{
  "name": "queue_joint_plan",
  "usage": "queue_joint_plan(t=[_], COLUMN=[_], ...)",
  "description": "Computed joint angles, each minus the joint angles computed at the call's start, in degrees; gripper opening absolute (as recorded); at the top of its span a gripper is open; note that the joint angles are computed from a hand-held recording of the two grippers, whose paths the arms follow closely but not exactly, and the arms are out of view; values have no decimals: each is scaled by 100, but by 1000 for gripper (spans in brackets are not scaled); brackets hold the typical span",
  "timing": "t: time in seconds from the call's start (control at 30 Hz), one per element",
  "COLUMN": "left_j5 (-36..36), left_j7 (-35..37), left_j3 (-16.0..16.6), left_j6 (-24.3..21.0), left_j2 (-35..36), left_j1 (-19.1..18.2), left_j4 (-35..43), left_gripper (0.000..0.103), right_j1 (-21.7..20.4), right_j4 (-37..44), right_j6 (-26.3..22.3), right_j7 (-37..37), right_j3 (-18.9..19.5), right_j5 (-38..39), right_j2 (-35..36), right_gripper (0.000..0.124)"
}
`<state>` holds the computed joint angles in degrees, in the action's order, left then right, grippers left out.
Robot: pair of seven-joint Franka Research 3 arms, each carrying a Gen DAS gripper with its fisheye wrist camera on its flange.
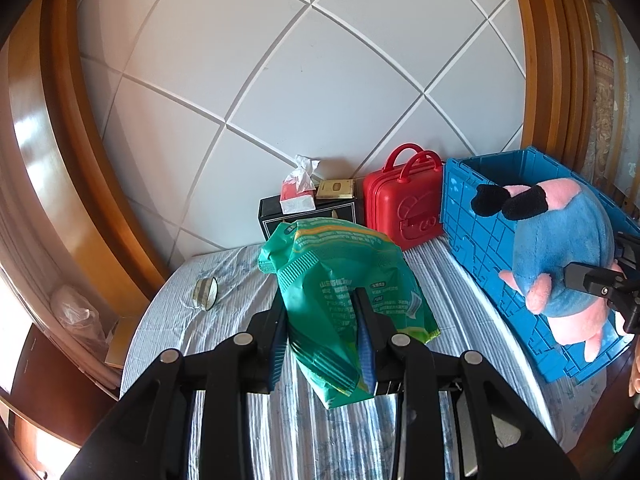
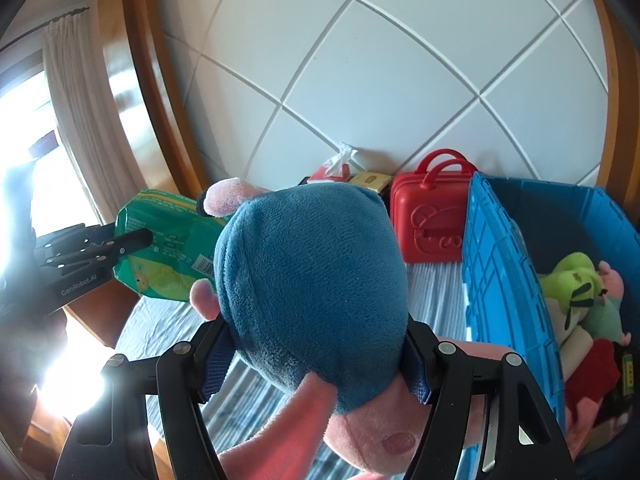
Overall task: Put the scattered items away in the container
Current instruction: 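Lift and carry the green packet and pig plush with both tools over the bin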
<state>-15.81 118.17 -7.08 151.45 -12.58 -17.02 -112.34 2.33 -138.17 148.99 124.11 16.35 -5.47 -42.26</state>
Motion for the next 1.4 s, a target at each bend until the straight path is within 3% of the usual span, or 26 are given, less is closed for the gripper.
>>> queue_joint_plan(t=[0.3, 0.7, 1.03, 1.4], left_j5=[396, 900, 1724, 2704], left_j7=[-322, -532, -872, -1198], left_j3=[-382, -944, -1387, -1399], left_j6=[22, -165, -518, -1334], left_j2=[231, 1051, 2147, 3744], left_j1=[-246, -618, -1102, -2149], left_j4=[354, 1525, 2961, 5229], left_gripper=[29, 29, 29, 29], right_j1=[-153, -815, -1500, -2261], right_j4=[-454, -910, -1306, -1557], right_j6=[-122, -417, -720, -852], right_j7=[-277, -678, -1075, -1608], right_j3=[-337, -653, -1089, -1602], right_j5=[107, 205, 289, 381], right_j2=[-739, -1792, -2540, -2851], right_gripper=[70, 71, 71, 71])
